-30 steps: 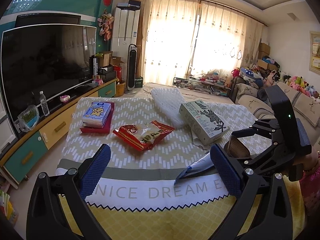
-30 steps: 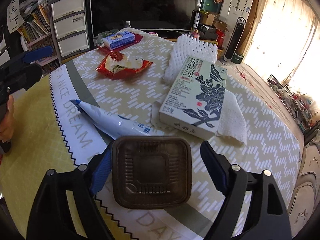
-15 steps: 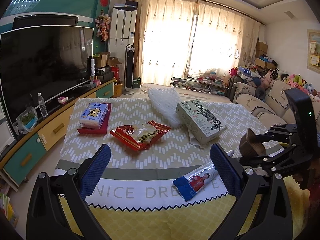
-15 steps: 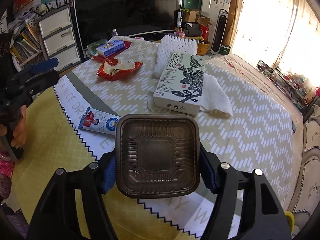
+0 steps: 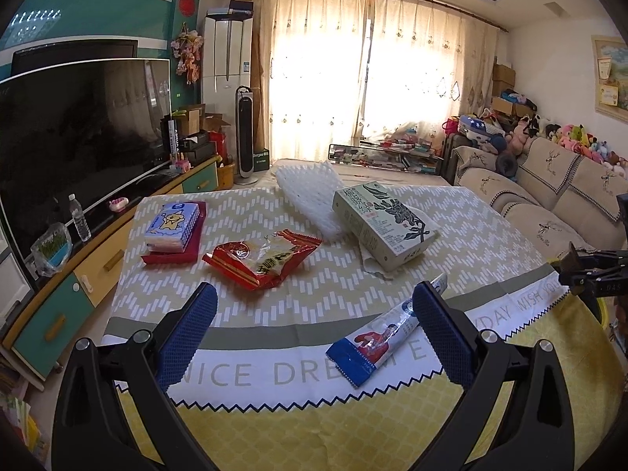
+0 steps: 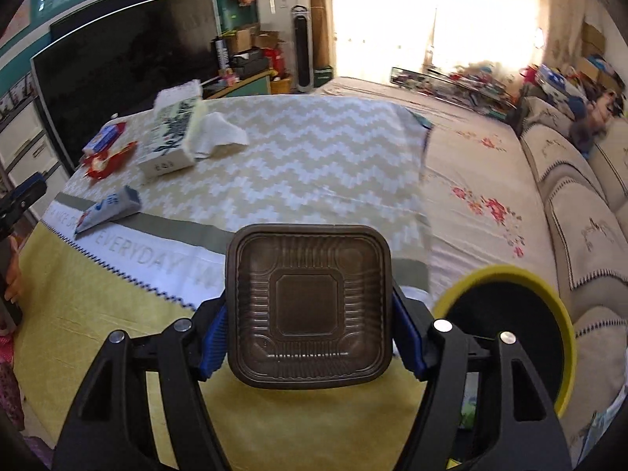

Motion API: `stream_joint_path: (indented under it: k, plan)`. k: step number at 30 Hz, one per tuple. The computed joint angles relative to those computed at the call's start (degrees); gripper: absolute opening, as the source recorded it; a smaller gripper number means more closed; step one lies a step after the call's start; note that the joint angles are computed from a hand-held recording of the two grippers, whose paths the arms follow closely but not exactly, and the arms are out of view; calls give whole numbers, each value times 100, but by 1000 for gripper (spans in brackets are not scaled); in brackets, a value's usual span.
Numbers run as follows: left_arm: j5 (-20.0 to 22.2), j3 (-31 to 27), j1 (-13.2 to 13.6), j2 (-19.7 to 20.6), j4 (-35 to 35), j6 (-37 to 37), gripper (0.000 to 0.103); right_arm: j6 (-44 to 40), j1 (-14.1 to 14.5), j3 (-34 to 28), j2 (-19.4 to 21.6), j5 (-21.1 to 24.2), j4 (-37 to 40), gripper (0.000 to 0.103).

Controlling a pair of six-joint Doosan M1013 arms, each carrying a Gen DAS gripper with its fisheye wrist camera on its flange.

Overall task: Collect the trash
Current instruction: 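Carry the brown tray with the right gripper to the bin and release, then grasp the white toothpaste tube with the left gripper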

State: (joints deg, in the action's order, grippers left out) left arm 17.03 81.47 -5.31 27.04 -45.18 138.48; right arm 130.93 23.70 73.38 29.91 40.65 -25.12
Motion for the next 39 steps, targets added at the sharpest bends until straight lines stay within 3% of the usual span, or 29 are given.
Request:
stream_joint_path:
  k: [8, 17, 24, 34, 39]
  plan:
    - [74, -21, -13, 22, 39, 45, 98, 1612, -265, 830, -434, 348, -872, 66]
    - [169, -31, -9, 32, -128, 242, 98, 2173, -458, 1076, -480, 580, -995, 67]
    - [208, -3, 0, 12, -482, 625, 98, 2328, -465, 947, -391, 788, -1042, 75]
    - [455, -10, -6, 18, -806, 1156, 98, 2979, -258, 506, -351, 182, -1664, 79]
    - [1087, -171, 45, 106, -933, 1308, 98, 2731, -92, 33, -100, -361, -1782, 83]
